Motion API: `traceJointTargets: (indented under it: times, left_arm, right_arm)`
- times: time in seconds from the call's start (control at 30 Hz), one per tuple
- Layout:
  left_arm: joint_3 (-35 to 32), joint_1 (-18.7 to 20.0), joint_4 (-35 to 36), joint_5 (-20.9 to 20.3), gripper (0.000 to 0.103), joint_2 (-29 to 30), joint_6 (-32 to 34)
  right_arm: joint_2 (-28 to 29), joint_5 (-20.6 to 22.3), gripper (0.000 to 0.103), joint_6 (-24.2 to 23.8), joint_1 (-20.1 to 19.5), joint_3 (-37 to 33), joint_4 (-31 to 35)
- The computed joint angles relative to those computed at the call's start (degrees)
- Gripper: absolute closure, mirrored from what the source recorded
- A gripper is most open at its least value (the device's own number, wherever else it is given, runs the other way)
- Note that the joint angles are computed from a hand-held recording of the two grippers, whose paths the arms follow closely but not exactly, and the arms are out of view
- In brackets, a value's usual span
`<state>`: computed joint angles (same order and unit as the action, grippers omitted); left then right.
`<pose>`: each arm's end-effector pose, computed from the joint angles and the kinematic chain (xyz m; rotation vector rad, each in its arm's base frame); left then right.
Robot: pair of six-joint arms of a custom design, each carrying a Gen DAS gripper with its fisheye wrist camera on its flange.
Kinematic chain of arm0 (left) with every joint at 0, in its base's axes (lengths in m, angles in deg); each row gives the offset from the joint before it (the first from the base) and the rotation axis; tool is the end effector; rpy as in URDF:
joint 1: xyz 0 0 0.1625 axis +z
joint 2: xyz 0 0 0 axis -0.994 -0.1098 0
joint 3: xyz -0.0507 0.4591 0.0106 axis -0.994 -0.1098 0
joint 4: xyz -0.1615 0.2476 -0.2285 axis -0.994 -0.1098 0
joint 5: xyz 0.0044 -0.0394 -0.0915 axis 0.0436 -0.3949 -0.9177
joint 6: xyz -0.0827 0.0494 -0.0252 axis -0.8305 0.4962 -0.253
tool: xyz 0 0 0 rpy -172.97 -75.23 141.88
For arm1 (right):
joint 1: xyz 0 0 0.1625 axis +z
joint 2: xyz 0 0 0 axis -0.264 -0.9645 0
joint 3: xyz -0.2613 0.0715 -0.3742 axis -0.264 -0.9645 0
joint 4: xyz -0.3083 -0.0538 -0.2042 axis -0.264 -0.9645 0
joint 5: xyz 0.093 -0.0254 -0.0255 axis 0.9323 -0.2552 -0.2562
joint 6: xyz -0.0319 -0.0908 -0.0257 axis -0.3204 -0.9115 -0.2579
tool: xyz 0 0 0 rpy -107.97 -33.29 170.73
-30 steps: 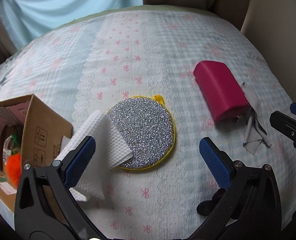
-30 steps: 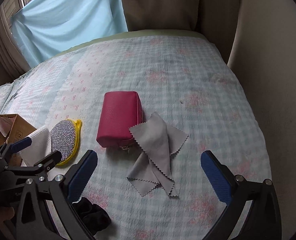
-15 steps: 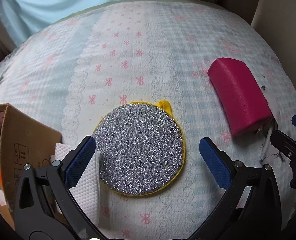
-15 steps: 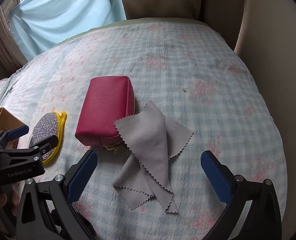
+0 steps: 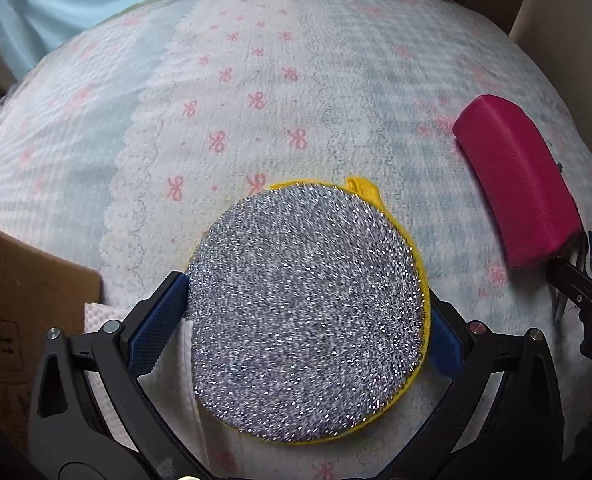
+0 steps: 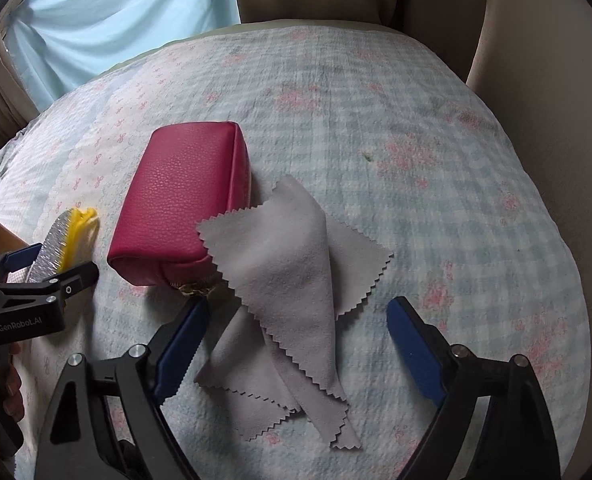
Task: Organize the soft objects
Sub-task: 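Grasp the yellow-rimmed glitter sponge with the left tool while the right tool grasps the grey cloth, then carry the glitter sponge and grey cloth with both tools over the box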
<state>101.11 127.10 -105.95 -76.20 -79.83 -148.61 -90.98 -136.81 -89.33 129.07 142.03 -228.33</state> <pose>-0.0663 -0.3561 0.2102 -0.2676 2.1861 -0.6871 0.2777 -0.4286 0.0289 0.8628 -2.4418 0.3075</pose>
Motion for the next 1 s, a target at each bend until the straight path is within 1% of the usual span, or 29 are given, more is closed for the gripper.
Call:
traceJointTargets:
  times: [0.07, 0.13, 0.2, 0.23, 0.27, 0.3, 0.33, 0.37, 0.4, 0.43, 0.5, 0.57, 0.6, 0.67, 0.73, 1.0]
  left_arm:
    - [0.3, 0.37, -1.3, -0.07, 0.0, -0.28, 1.3]
    - [0.32, 0.27, -1.2, -0.04, 0.0, -0.28, 1.42]
    - [0.09, 0.25, -0.6, -0.15, 0.0, -0.38, 1.13]
    - [-0.11, 0.28, -0.1, -0.21, 0.002, -0.53, 0.81]
    - [-0.38, 0.07, 1.04, -0.12, 0.006, -0.69, -0.15]
    - [-0.57, -0.25, 2.44, 0.03, 0.011, -1.08, -1.32]
    - [-0.8, -0.58, 3.79, 0.14, 0.018, -1.39, -2.38]
    - [-1.08, -0.93, 5.38, 0.12, 0.025, -1.88, -3.34]
    - [-1.35, -1.24, 6.89, 0.04, 0.028, -2.22, -4.13]
    - [-1.63, -1.44, 8.15, 0.02, 0.036, -2.44, -4.66]
    - [-2.09, -2.26, 11.18, 0.06, 0.046, -2.73, -6.22]
    - [-3.32, -3.24, 16.31, -0.2, 0.089, -2.78, -8.42]
    - [-3.83, -3.43, 17.95, -0.22, 0.089, -2.88, -8.71]
    - [-3.72, -3.86, 17.17, -0.62, 0.089, -3.78, -7.56]
    - [-4.08, -4.84, 18.46, -0.61, 0.089, -3.96, -7.85]
    - [-7.06, -10.71, 24.68, -0.7, 0.089, -4.85, -10.15]
  right_arm:
    - [0.4, -1.06, 0.025, -0.58, 0.29, 0.12, -1.01]
    - [0.8, -2.88, 0.037, -0.78, 0.7, 0.32, -2.32]
    - [0.65, -3.55, 0.046, -0.38, 0.75, 0.54, -3.08]
    - [0.45, -3.74, 0.051, 0.09, 0.69, 0.56, -3.06]
    - [0.27, -3.92, 0.054, 0.49, 0.67, 0.59, -3.07]
    - [0.09, -4.19, 0.061, 0.83, 0.67, 0.57, -2.97]
    - [-0.03, -4.63, 0.069, 1.13, 0.73, 0.5, -2.92]
    - [-0.25, -5.04, 0.072, 1.53, 0.77, 0.65, -3.01]
    - [-0.43, -5.28, 0.076, 1.88, 0.79, 0.64, -3.0]
    - [-0.76, -5.1, 0.08, 2.31, 0.69, 0.65, -2.75]
    - [-1.2, -5.1, 0.084, 3.2, 0.63, 0.56, -2.19]
    - [-1.43, -5.12, 0.085, 3.69, 0.74, 0.54, -2.06]
    - [-1.56, -5.08, 0.086, 3.93, 0.83, 0.55, -1.91]
    - [-1.77, -5.09, 0.086, 4.31, 1.09, 0.63, -1.82]
    - [-2.1, -5.06, 0.086, 5.0, 1.37, 0.74, -1.63]
    - [-5.21, -5.38, 0.086, 7.0, 3.28, 1.08, 0.21]
